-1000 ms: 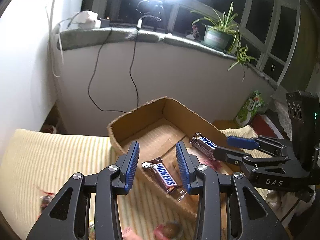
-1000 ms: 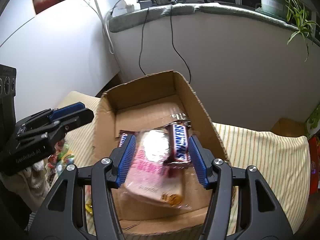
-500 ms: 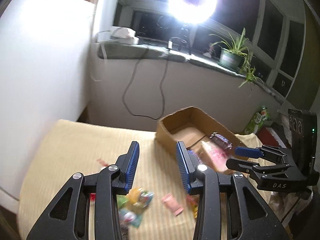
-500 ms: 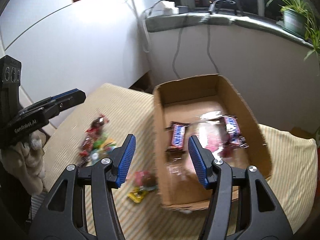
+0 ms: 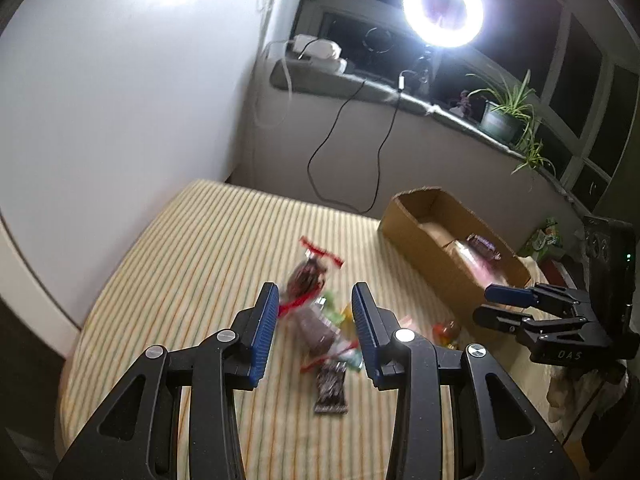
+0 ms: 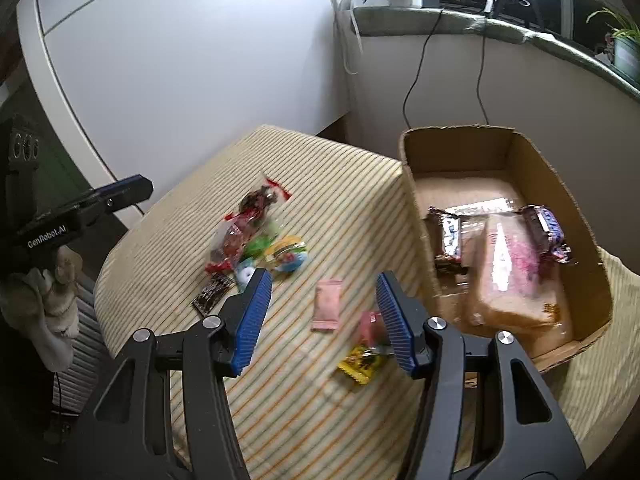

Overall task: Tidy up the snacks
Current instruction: 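Move the right gripper back over the remaining snacks, then grasp the pink wrapped candy with the right gripper while the left gripper grasps the red-tied candy bag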

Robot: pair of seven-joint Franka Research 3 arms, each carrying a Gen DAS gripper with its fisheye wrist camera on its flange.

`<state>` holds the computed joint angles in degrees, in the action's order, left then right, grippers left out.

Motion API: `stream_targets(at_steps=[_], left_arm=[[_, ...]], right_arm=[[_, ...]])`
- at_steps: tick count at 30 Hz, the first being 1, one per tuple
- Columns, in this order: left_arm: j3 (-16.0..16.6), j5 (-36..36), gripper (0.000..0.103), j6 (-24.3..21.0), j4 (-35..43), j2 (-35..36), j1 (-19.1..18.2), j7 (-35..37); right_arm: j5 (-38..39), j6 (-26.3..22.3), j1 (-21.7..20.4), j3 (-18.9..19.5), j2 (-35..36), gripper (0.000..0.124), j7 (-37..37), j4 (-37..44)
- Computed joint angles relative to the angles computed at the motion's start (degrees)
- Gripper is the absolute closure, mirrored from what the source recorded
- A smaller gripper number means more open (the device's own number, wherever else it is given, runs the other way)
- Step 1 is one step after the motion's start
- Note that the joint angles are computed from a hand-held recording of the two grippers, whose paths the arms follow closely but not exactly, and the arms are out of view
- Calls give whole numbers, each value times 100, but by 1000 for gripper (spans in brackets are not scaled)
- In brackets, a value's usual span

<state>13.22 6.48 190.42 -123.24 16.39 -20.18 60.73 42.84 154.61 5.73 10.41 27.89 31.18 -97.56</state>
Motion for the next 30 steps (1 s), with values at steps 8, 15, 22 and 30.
stream_targets(at_steps=[8,15,22,30], left_arm=[[-1697,433,60,-7,-50,153,1710,-326],[-2754,860,57,-145,171,469,2764,-566],[-3413,998,57,-343,416,794,3386,-563],[-3360,792,57,-602,731,1023,3283,-451]], right_arm=[[-357,120,253,-90,170,67,297,-71],[-898,350,449,-205,458,69,885,7],[-1593,472,687,-407,744,75,1564,225],[-2347,518,919,-654,1026,83,2309,511]])
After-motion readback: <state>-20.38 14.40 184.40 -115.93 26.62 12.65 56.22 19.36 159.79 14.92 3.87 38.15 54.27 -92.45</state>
